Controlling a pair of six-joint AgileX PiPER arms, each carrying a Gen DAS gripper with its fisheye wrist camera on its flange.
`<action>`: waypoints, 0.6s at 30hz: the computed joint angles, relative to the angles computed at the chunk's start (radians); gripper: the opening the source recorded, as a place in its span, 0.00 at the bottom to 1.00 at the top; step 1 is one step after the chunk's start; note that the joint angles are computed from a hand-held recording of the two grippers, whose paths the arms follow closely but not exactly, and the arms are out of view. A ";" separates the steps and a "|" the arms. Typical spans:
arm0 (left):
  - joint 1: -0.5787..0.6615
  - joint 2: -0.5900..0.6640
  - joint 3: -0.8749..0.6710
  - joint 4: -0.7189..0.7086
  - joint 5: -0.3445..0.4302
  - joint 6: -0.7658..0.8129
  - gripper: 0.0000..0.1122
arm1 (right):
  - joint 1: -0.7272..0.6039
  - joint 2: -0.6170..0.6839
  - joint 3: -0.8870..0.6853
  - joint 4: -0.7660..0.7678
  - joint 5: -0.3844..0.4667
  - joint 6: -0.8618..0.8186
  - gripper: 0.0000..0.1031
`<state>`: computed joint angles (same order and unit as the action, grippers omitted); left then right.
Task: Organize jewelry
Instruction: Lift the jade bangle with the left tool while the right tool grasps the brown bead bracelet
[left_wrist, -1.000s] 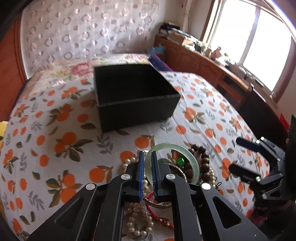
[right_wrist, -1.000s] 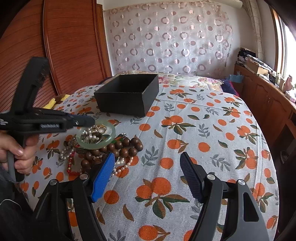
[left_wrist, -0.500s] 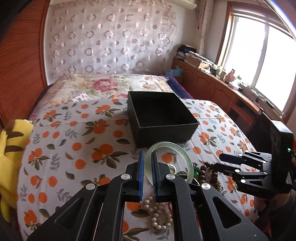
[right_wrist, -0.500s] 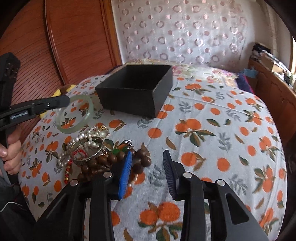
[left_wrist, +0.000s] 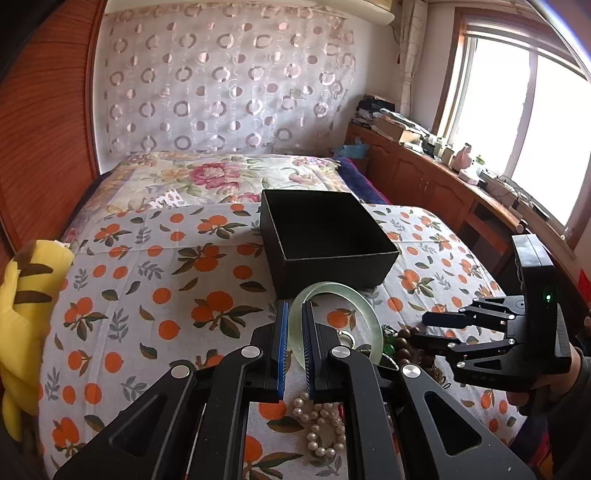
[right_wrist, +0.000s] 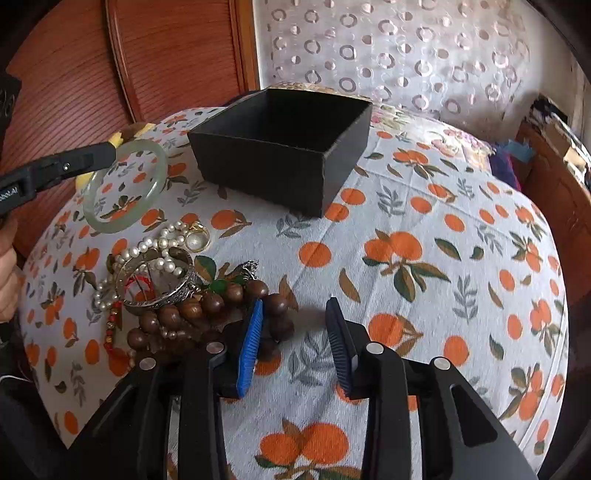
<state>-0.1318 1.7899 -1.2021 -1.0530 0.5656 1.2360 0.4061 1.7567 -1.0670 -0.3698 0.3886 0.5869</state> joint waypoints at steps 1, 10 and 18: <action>-0.001 -0.002 0.001 0.000 -0.002 0.001 0.06 | -0.004 -0.001 0.004 0.034 -0.016 -0.042 0.27; -0.008 -0.016 -0.001 -0.005 -0.023 -0.003 0.06 | 0.011 -0.118 0.084 -0.152 -0.099 0.156 0.14; -0.025 -0.027 -0.016 -0.015 -0.044 -0.008 0.06 | 0.039 -0.227 0.048 -0.349 -0.032 0.305 0.14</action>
